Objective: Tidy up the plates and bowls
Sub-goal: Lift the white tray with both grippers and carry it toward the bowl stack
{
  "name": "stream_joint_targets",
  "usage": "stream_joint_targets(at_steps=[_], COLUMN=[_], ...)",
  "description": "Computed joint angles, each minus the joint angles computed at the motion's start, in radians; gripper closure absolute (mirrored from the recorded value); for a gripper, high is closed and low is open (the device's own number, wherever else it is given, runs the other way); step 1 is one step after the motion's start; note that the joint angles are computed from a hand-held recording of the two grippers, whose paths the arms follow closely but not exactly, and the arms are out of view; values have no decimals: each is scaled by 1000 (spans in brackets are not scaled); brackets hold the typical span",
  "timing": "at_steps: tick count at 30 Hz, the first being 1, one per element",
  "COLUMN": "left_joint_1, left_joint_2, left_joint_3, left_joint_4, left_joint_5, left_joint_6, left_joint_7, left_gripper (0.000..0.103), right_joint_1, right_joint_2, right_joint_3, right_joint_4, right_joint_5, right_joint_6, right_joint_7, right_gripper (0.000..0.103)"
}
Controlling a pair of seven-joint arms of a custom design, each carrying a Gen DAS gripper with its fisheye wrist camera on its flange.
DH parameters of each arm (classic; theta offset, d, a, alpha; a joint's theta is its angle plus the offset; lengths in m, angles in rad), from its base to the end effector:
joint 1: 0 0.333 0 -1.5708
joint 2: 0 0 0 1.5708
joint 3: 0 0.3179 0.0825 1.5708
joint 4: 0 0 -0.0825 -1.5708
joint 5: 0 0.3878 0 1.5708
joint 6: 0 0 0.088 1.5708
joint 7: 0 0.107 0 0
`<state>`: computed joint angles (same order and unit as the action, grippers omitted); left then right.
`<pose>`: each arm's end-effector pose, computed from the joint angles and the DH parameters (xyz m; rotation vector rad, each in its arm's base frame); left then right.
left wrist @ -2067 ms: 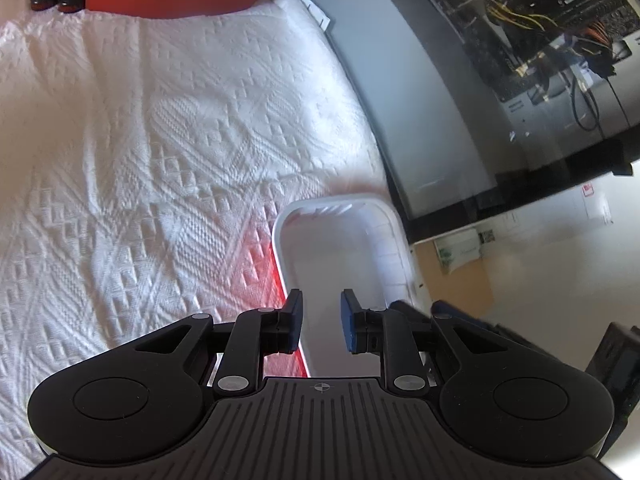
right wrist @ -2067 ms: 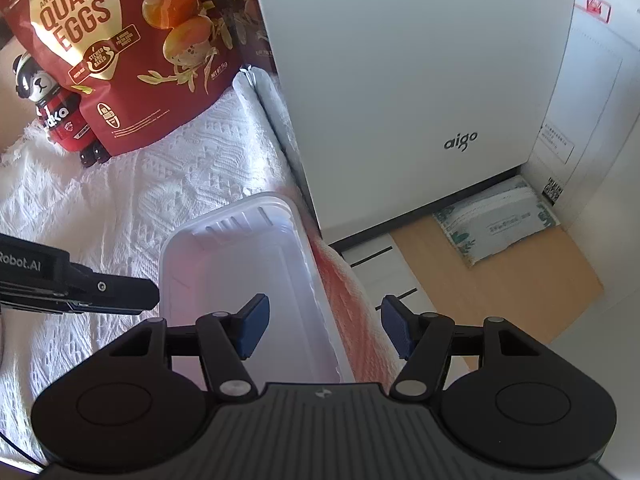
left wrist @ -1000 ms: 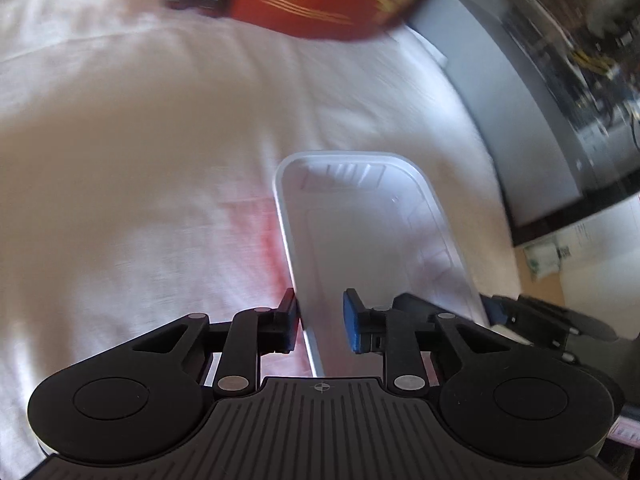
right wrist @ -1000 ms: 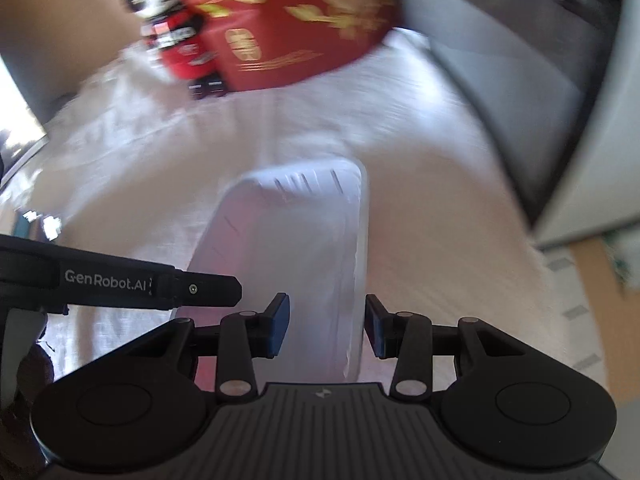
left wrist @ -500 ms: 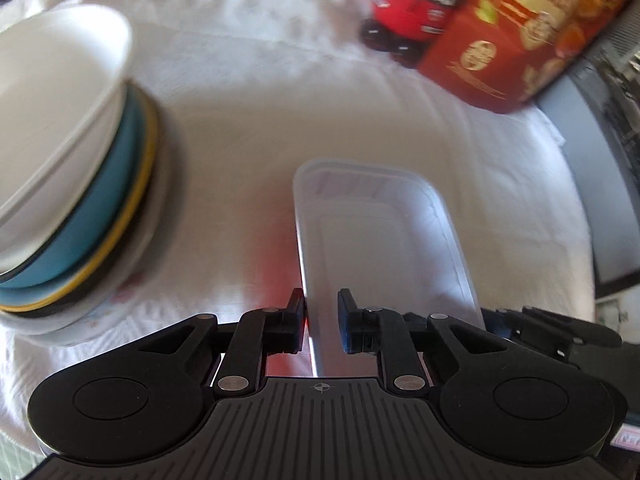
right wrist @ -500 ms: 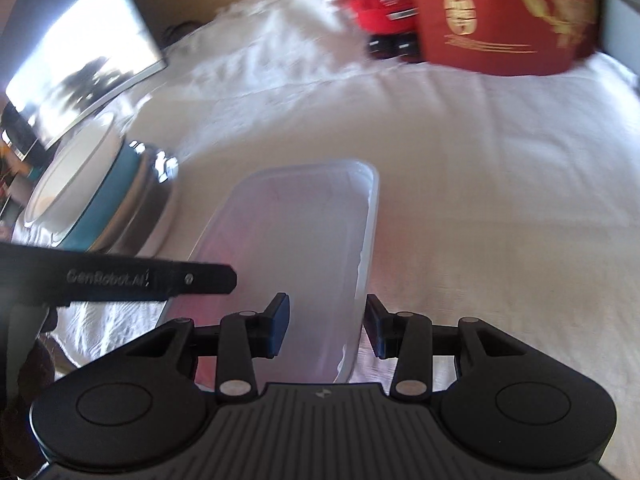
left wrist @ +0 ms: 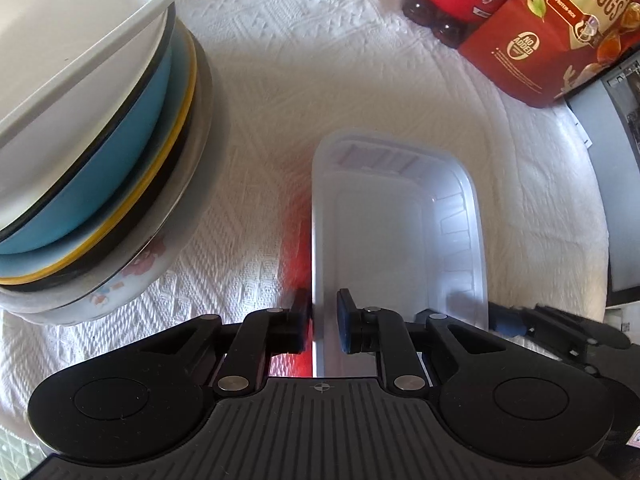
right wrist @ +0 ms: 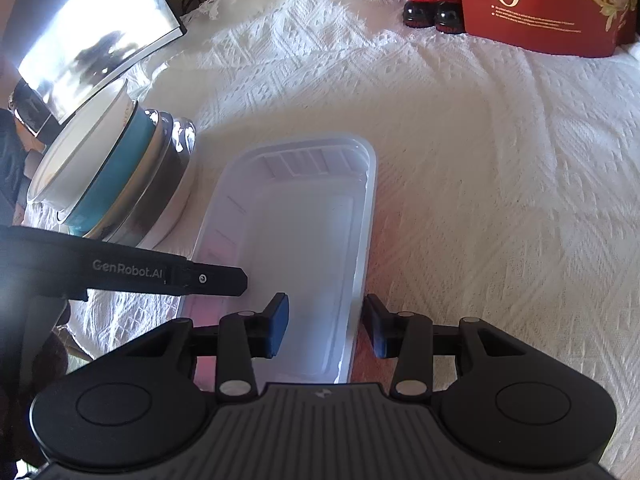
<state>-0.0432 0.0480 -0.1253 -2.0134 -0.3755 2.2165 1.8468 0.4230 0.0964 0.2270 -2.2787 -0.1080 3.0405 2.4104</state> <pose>0.5730 -0.1088 0.4468 1.8503 -2.3565 0.5176 0.4546 0.3537 0.3908 -1.6651 1.8303 -0.0681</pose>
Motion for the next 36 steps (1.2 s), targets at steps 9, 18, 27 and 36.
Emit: stream_joint_targets(at_steps=[9,18,27,36], left_joint_1=[-7,-5,10,0], left_joint_2=[31,51,61,124], left_joint_3=[-5,-6,-1,-8], left_joint_4=[35,49,67,128], left_joint_5=[-23,-43,-75,-93], left_joint_6=[5,29,-28,-21], left_joint_7=[-18,47,147,147], left_gripper=[86,86,86,87], right_joint_1=[-16,6,56,55], right_joint_2=[-13,-22,-26,23], right_joint_3=[-16,-12,-90,-98], right_joint_4=[-6,-15,12,71], right_joint_5=[-58,-18,-357,-406], right_joint_6=[18,2,-72,-126], right_joint_7=[16,20,434,554], right_gripper=[60,61,61,64])
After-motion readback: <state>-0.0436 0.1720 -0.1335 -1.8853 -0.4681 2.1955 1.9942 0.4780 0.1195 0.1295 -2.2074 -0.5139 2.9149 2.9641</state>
